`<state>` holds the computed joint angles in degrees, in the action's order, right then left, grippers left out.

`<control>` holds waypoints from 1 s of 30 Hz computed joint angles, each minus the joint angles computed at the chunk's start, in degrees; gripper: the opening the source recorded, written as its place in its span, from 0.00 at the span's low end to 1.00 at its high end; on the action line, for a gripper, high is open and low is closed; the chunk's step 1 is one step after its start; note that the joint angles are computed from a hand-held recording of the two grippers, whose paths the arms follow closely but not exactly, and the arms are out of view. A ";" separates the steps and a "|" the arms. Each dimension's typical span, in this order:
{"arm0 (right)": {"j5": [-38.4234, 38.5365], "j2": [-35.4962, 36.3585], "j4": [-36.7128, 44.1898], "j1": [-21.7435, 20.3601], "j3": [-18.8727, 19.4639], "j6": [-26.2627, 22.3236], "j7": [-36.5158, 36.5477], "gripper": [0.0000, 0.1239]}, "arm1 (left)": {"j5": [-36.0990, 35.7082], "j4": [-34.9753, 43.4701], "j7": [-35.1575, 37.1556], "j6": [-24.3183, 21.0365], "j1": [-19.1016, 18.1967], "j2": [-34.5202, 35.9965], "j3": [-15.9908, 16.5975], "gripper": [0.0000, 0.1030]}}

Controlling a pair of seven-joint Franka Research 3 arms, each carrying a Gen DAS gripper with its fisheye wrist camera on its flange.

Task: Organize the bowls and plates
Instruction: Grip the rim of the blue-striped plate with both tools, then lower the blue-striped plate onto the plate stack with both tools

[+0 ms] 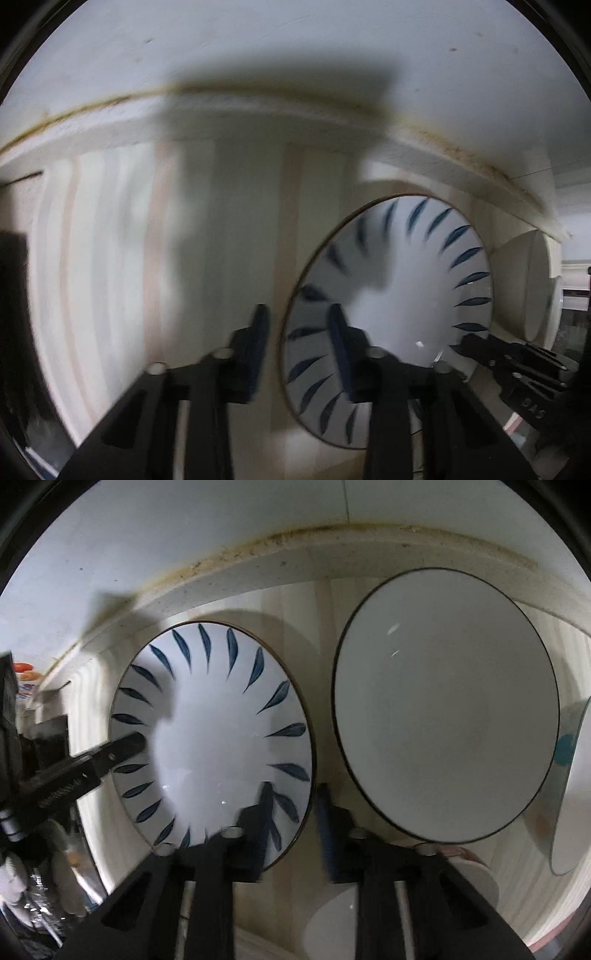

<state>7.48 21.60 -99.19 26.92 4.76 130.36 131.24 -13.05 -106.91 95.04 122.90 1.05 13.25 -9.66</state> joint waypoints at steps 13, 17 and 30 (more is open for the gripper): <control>-2.95 -6.56 -8.89 0.68 0.25 9.51 0.62 0.10 | -0.68 -10.59 1.27 5.76 -1.08 -9.87 1.01 0.23; -3.47 -9.41 -11.50 0.70 0.76 11.06 0.39 0.10 | -1.41 -14.89 1.73 7.36 -2.10 -15.17 1.75 0.23; -8.27 -23.34 -21.79 1.41 4.68 14.30 6.69 0.10 | -2.46 -22.08 2.81 6.78 -5.94 -29.86 5.90 0.23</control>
<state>-0.78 -1.74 -120.98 28.33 9.44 144.66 137.93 -15.51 -128.99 97.85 129.68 -4.89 -16.61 -3.76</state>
